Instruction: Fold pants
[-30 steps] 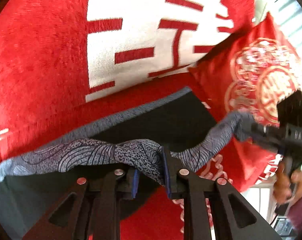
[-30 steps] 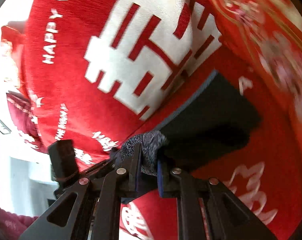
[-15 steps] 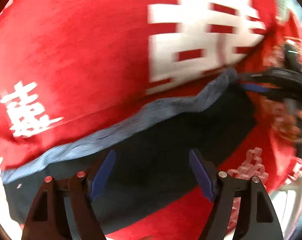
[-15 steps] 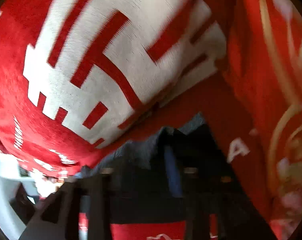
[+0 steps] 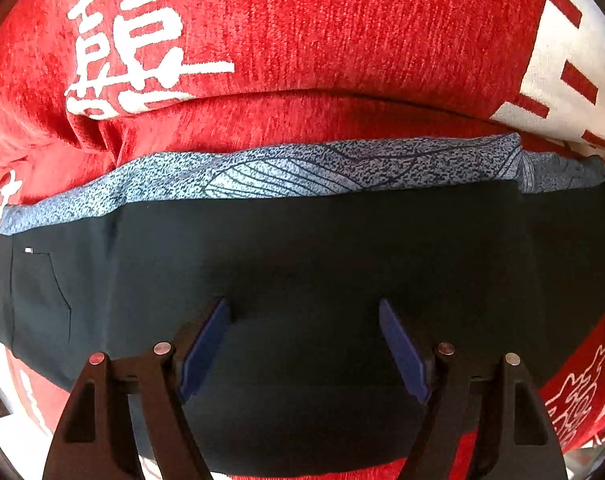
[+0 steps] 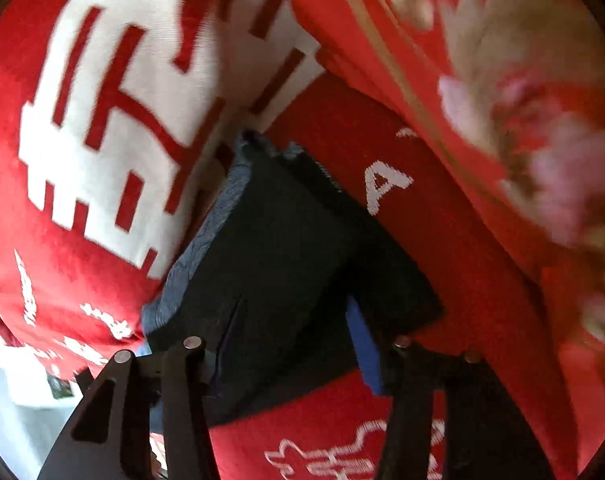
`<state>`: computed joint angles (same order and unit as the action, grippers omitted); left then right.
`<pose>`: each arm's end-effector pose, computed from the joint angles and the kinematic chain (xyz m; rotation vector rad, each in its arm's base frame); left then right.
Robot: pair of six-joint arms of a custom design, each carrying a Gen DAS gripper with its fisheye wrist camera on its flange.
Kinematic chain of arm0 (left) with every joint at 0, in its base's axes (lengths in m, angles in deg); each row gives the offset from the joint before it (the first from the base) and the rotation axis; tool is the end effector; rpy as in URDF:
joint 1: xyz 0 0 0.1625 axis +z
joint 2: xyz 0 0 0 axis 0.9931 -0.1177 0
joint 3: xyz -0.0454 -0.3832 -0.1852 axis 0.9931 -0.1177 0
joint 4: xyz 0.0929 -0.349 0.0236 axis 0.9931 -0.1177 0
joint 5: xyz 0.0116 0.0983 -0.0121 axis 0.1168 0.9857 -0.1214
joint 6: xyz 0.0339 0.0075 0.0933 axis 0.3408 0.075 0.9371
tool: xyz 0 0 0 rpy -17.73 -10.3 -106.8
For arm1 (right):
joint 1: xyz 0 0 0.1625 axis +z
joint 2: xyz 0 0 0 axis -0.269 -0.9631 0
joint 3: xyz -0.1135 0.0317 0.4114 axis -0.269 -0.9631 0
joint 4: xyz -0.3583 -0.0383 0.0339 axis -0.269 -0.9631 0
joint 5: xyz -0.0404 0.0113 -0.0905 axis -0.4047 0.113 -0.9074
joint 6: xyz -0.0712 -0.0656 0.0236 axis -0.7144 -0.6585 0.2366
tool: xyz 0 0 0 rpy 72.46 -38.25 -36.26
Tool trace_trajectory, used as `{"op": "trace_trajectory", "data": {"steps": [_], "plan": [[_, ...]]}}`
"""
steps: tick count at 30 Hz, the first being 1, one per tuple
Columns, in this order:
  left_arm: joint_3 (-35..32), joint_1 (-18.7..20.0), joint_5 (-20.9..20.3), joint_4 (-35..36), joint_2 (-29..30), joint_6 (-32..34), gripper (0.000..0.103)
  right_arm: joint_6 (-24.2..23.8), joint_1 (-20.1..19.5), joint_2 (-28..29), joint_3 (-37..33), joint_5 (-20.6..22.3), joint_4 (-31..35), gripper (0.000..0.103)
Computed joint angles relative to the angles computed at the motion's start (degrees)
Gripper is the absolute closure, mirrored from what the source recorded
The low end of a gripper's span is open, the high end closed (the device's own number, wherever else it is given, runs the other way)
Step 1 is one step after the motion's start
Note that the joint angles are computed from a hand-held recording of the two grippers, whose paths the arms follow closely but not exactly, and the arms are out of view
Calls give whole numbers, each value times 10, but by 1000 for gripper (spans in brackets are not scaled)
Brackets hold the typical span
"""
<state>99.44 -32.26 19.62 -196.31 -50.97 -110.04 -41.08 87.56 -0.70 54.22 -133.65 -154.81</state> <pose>-0.2788 -0.6549 -0.0026 0.3585 2.3256 -0.0414 -0.0367 -0.4904 0.3057 -0.9860 -2.6688 0.9306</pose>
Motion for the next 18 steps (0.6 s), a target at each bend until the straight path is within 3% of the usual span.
{"op": "trace_trajectory", "data": {"steps": [2,4,7,9,10,12,13,16,18], "plan": [[-9,0,0,14,2,-3,25,-3,3,3,-10,-5,8,96],[-20,-4,-2,27,4,-4,25,-18,18,-9,-12,-16,8,96],[-17,-4,3,37,0,-3,25,-50,60,-27,-4,-82,23,96],[11,-1,5,3,-10,-3,19,-46,51,-31,2,-96,58,94],[17,-1,17,0,-11,-10,9,-45,34,-29,-1,-90,86,93],[13,3,7,9,-15,-18,9,-57,7,-30,9,-53,71,91],[2,4,0,29,-15,-27,9,-55,13,-32,7,-59,77,87],[-13,-2,7,43,-19,-15,9,-13,63,-44,13,-154,81,81],[-19,-7,16,23,-19,3,9,-39,94,-48,13,-169,51,80]]}}
